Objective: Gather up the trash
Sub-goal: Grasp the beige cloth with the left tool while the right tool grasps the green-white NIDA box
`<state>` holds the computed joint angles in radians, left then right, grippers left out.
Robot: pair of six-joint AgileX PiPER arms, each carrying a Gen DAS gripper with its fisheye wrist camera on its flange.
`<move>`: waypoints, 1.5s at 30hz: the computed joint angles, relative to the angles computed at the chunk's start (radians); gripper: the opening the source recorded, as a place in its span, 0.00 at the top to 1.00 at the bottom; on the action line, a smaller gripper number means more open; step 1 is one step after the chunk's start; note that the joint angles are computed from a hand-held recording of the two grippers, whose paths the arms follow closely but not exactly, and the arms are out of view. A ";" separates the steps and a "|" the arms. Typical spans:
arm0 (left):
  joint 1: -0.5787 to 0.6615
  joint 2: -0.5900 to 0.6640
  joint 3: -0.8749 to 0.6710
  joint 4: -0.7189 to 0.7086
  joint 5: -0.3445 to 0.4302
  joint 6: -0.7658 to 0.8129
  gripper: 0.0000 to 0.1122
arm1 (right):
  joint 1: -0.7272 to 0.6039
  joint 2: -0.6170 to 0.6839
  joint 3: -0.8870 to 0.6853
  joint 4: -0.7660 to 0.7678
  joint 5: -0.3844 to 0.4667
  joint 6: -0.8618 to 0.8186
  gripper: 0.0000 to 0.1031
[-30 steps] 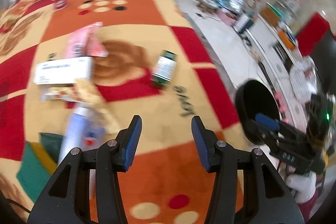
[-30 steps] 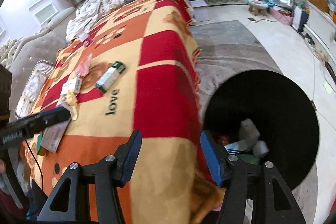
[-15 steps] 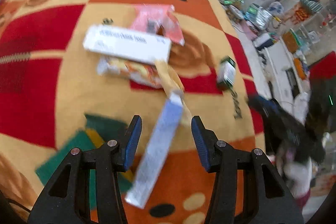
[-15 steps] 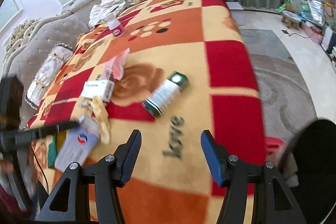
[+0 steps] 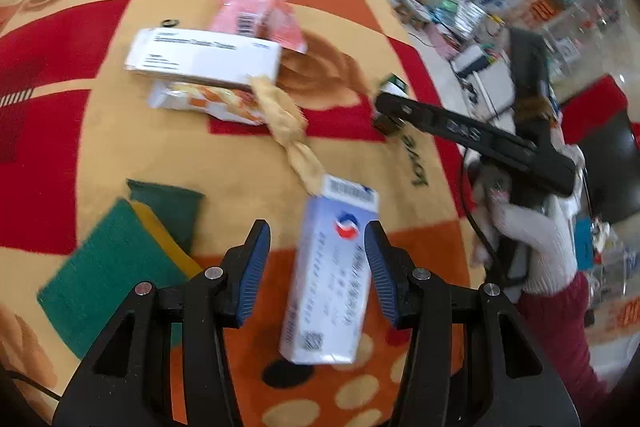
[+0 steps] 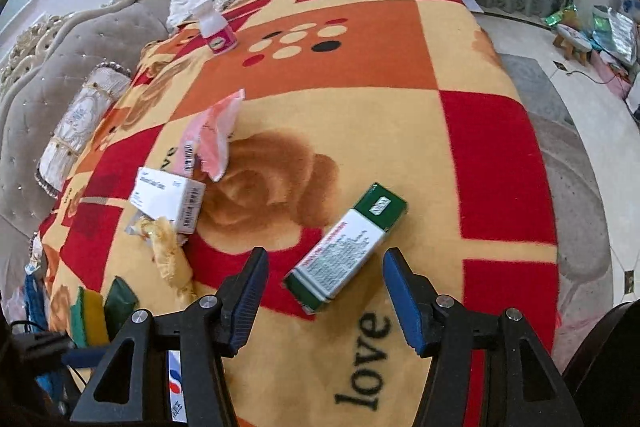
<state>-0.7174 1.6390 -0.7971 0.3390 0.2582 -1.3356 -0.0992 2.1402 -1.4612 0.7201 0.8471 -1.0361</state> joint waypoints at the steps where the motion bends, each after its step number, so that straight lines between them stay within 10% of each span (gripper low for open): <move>1: 0.010 0.000 0.003 0.008 -0.002 -0.009 0.58 | 0.001 0.009 -0.013 -0.007 0.001 0.010 0.44; 22: 0.102 0.198 -0.209 -0.057 0.058 0.071 0.58 | 0.005 0.185 -0.288 -0.082 0.202 -0.315 0.19; 28: 0.095 0.264 -0.268 -0.006 0.082 0.033 0.61 | -0.010 0.163 -0.234 -0.035 0.153 -0.347 0.25; 33: 0.102 0.249 -0.237 0.017 0.061 0.006 0.87 | -0.055 0.089 -0.118 0.043 0.109 -0.396 0.26; 45: 0.060 0.128 -0.184 0.221 0.054 -0.172 0.92 | -0.170 -0.055 0.070 0.155 0.144 -0.442 0.26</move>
